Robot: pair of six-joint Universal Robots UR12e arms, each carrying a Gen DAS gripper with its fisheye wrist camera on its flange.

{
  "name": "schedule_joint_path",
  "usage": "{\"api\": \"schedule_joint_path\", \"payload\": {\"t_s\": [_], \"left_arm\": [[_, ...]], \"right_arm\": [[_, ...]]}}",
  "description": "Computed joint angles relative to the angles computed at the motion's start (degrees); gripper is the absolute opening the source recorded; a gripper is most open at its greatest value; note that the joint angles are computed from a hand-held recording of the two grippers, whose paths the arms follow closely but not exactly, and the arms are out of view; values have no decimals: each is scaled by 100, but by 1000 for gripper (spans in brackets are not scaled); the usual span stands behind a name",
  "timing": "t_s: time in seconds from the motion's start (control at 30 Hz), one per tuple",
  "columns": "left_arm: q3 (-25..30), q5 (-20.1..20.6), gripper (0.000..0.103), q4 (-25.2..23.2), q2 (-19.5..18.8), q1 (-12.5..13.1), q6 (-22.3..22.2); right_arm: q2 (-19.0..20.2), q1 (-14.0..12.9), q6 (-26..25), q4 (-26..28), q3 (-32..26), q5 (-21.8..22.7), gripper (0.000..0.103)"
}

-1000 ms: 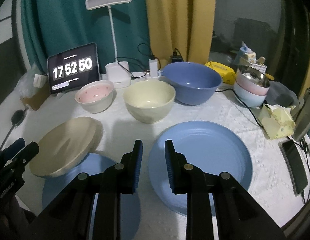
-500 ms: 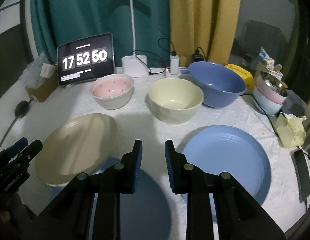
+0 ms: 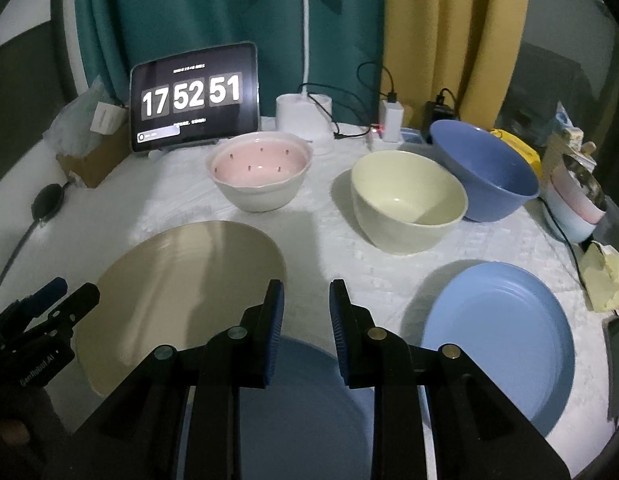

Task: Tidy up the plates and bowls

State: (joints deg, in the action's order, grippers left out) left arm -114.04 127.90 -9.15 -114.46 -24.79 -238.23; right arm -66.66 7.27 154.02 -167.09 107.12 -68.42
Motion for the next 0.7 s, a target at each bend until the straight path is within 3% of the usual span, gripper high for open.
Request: {"api": "schedule_joint_path", "payload": {"t_s": [0.7], "left_arm": [[136, -576, 67, -247, -112, 214, 163]], "right_arm": [[260, 177, -37, 591, -298, -196, 25]]}}
